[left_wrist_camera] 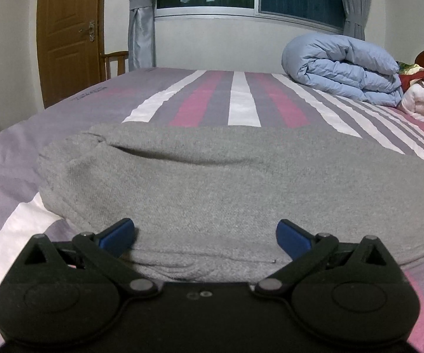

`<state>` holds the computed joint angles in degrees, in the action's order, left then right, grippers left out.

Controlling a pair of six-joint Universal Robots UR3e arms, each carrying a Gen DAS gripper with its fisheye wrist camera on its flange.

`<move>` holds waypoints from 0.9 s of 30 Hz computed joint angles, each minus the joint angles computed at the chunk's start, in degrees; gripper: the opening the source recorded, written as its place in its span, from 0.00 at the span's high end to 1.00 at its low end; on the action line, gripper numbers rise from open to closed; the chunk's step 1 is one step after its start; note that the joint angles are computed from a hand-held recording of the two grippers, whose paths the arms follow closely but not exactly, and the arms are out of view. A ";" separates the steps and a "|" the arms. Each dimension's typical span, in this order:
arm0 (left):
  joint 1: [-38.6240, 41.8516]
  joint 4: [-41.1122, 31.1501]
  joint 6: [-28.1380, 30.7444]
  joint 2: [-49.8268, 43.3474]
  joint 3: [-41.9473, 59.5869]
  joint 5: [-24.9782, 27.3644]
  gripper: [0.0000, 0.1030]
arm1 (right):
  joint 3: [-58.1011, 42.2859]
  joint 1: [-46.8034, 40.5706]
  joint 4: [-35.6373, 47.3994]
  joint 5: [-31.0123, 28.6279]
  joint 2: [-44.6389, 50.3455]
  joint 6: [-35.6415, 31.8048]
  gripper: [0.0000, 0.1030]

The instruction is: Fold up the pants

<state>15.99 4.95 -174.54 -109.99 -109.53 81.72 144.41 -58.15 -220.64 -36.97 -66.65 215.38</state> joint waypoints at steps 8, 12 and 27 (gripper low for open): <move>-0.09 0.27 0.17 -0.06 -0.13 0.37 0.06 | -5.64 3.85 4.04 -2.44 2.86 -5.94 0.86; 0.11 0.52 0.10 0.27 -0.57 0.08 0.06 | -5.89 5.35 5.41 -4.66 1.10 -7.09 0.87; 5.35 -0.60 -3.77 5.57 -4.54 -2.24 0.06 | -6.08 7.69 15.28 -8.35 -7.87 -7.55 0.91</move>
